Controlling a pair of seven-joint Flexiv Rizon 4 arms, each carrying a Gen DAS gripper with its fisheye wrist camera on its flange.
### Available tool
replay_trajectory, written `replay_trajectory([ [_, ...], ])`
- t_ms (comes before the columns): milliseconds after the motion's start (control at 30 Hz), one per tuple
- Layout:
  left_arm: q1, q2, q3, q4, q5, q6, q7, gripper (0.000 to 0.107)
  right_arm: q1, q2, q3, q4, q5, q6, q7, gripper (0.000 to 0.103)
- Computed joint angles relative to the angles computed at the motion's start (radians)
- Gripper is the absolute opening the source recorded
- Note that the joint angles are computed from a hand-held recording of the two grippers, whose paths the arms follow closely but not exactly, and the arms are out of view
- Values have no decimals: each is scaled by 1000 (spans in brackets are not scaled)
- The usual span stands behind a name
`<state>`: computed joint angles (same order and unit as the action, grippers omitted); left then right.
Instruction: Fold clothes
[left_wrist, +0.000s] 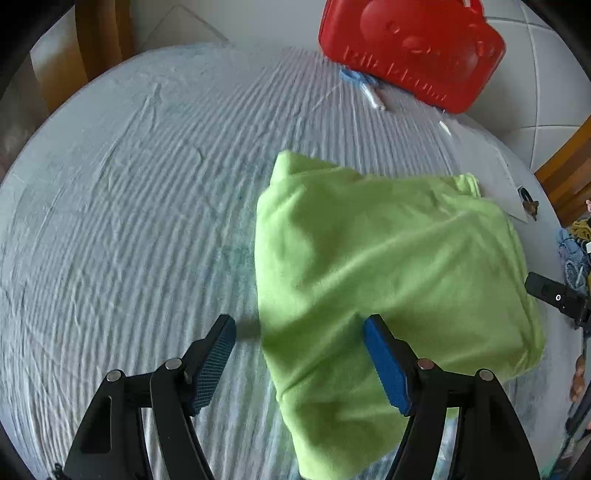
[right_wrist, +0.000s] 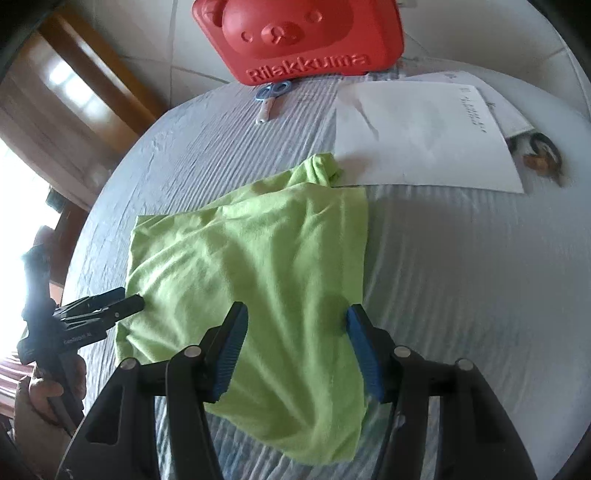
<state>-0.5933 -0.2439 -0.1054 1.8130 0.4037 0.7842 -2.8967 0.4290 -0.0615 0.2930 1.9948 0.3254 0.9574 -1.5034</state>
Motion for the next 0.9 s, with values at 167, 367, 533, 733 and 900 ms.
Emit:
replay_trajectory([
  [167,-13,-38,-2,-58,33,-53,37,79,7,-43,-1,-9,-40,20,-4,55],
  [367,-12,-30,1,-39,7,8,67,51,8,-76,14,1,-76,86,-12,54],
  [533,-11,-21,6,-30,-1,15,80,39,8,-77,22,0,-95,75,-51,38],
  [733,1,-5,6,7,-21,62,76,37,25,-73,-10,47,-234,180,42,54],
  [900,-1,-21,6,-15,-13,47,75,44,-1,-126,17,-13,-199,167,-44,62],
])
